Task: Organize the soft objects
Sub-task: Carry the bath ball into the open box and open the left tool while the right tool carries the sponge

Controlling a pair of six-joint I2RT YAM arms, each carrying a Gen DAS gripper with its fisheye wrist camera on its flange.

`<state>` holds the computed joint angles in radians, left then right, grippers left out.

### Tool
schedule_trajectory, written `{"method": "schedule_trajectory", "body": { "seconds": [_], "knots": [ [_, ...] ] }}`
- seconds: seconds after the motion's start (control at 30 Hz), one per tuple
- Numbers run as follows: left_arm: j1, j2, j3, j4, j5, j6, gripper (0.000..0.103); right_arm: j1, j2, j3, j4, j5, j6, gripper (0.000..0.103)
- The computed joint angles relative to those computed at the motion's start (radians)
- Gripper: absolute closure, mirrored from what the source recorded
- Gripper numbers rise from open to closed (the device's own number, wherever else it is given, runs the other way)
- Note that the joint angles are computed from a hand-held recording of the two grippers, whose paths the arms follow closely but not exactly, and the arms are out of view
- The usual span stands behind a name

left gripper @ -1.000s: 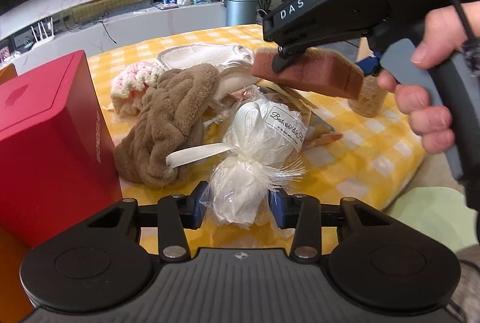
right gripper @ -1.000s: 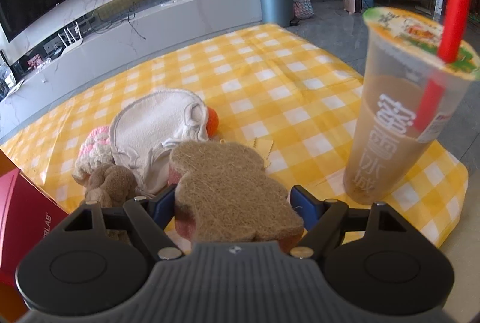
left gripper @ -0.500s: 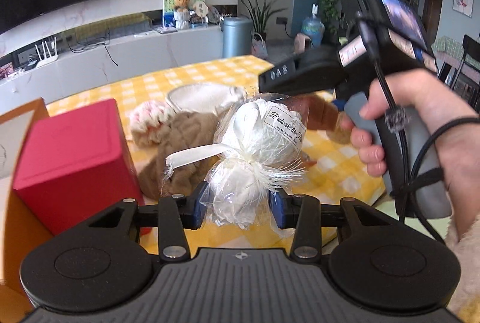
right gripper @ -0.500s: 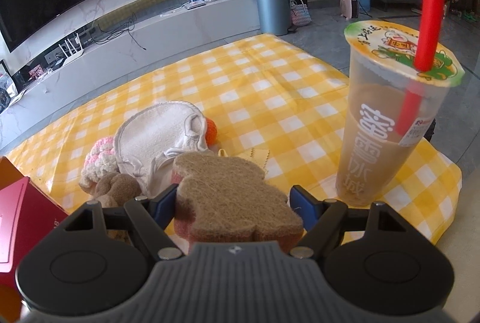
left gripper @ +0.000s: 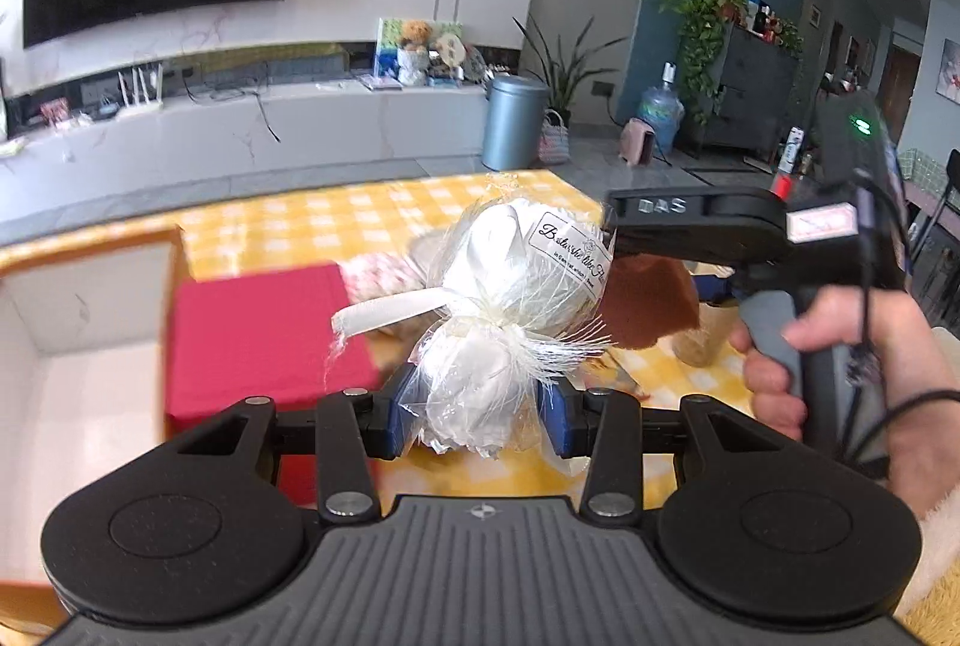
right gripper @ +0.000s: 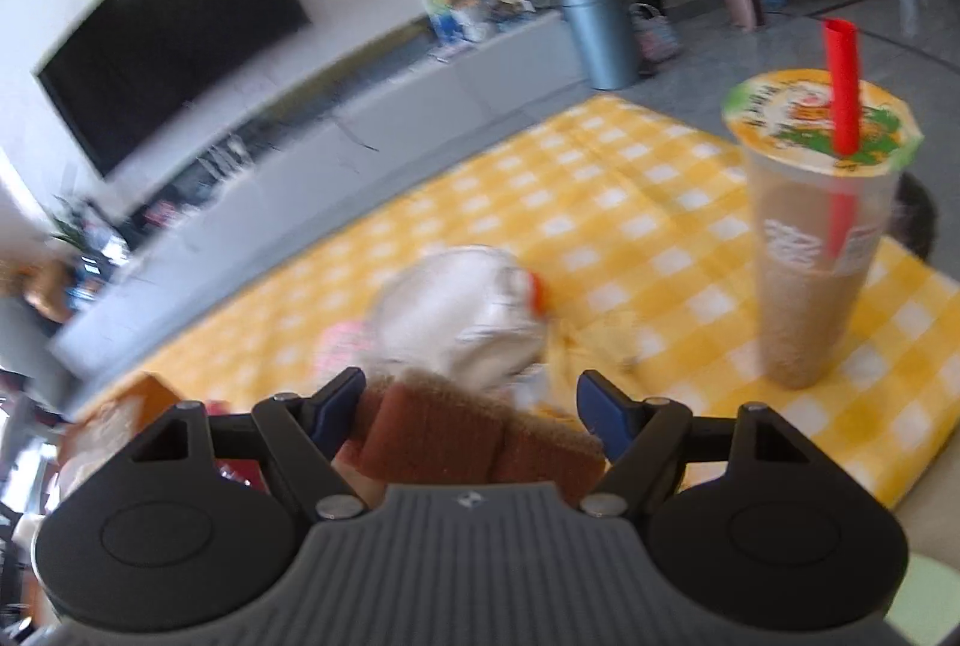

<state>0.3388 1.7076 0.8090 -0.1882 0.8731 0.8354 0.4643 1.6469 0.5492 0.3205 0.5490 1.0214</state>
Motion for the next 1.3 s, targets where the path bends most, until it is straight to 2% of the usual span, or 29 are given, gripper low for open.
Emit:
{"method": "schedule_trajectory", "body": {
  "seconds": [0.1,0.3,0.5,0.7,0.8,0.97,1.13,1.3],
  "knots": [
    [0.049,-0.023,0.03,-0.018,0.016,0.018,0.055,0.058,-0.024,0.008,0.027,0.027,-0.02,0.027],
    [0.175,-0.011,0.11,-0.003,0.076,-0.034,0.054,0.15,-0.021,0.044,0.111,0.008,-0.079,0.027],
    [0.254,0.101,0.259,-0.035,0.082,-0.093,0.054,0.205,0.074,0.111,0.309,-0.184,-0.164,0.028],
    [0.298,0.277,0.453,-0.098,0.091,-0.117,0.055,0.235,0.2,0.238,0.373,-0.285,-0.148,0.028],
    [0.307,0.381,0.581,-0.183,0.089,-0.1,0.054,0.244,0.259,0.317,0.35,-0.288,-0.138,0.028],
    [0.301,0.511,0.702,-0.199,-0.012,-0.139,0.055,0.269,0.368,0.493,0.265,-0.268,-0.172,0.028],
    [0.313,0.491,0.637,-0.084,-0.115,-0.142,0.055,0.299,0.483,0.65,0.192,-0.289,-0.166,0.028],
    [0.315,0.469,0.584,-0.059,-0.254,-0.088,0.055,0.329,0.549,0.782,0.028,-0.246,-0.216,0.028]
  ]
}}
